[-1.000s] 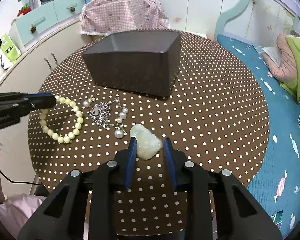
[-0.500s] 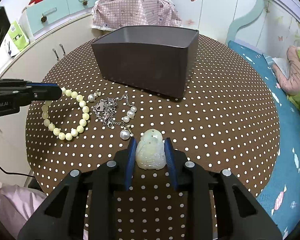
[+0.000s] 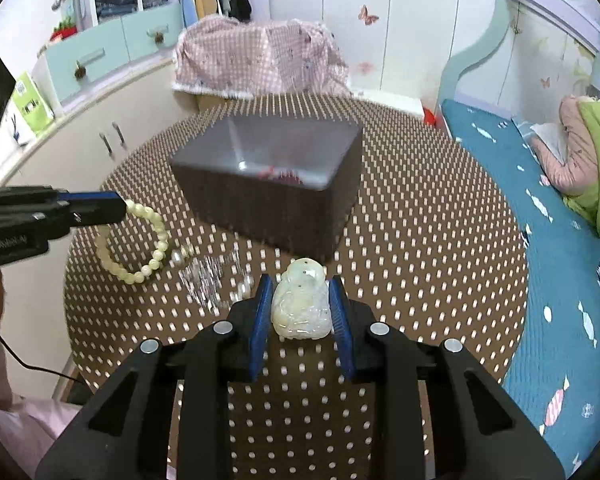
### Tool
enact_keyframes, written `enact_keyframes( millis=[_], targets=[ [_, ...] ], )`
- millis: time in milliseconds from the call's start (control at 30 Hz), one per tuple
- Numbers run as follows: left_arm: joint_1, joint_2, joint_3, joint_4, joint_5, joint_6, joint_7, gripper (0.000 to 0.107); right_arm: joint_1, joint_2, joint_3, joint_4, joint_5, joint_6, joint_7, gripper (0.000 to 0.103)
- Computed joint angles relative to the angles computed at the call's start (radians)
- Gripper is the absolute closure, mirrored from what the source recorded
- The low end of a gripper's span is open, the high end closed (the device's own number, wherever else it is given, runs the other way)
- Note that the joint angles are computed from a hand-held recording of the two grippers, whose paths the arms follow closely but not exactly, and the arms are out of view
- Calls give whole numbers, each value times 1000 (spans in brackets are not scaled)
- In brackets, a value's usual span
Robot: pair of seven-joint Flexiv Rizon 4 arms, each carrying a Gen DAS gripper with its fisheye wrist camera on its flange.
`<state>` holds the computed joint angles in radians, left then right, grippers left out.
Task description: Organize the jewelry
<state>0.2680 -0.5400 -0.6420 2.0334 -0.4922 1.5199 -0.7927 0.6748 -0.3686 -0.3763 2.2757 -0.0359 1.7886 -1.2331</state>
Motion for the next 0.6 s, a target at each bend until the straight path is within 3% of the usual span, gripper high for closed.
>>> enact_keyframes(
  millis=[100,367,500,600],
  targets=[
    [21,-3,-38,-11,0,14,12,97,19,6,-32,-16,0,3,-7,76],
    [47,-33,-102,-82,58,37,2,97,-52,-18,19,-119,-24,-8,-26,76],
    [-7,-68,-55,-168,61,-15,-8,97,-123,-50,85,-174,-54,-23,-11,76],
    [-85,-96,27,-247,47,-70,-16,97,-188,-70,146,-211,-85,-37,-5,76]
  ],
)
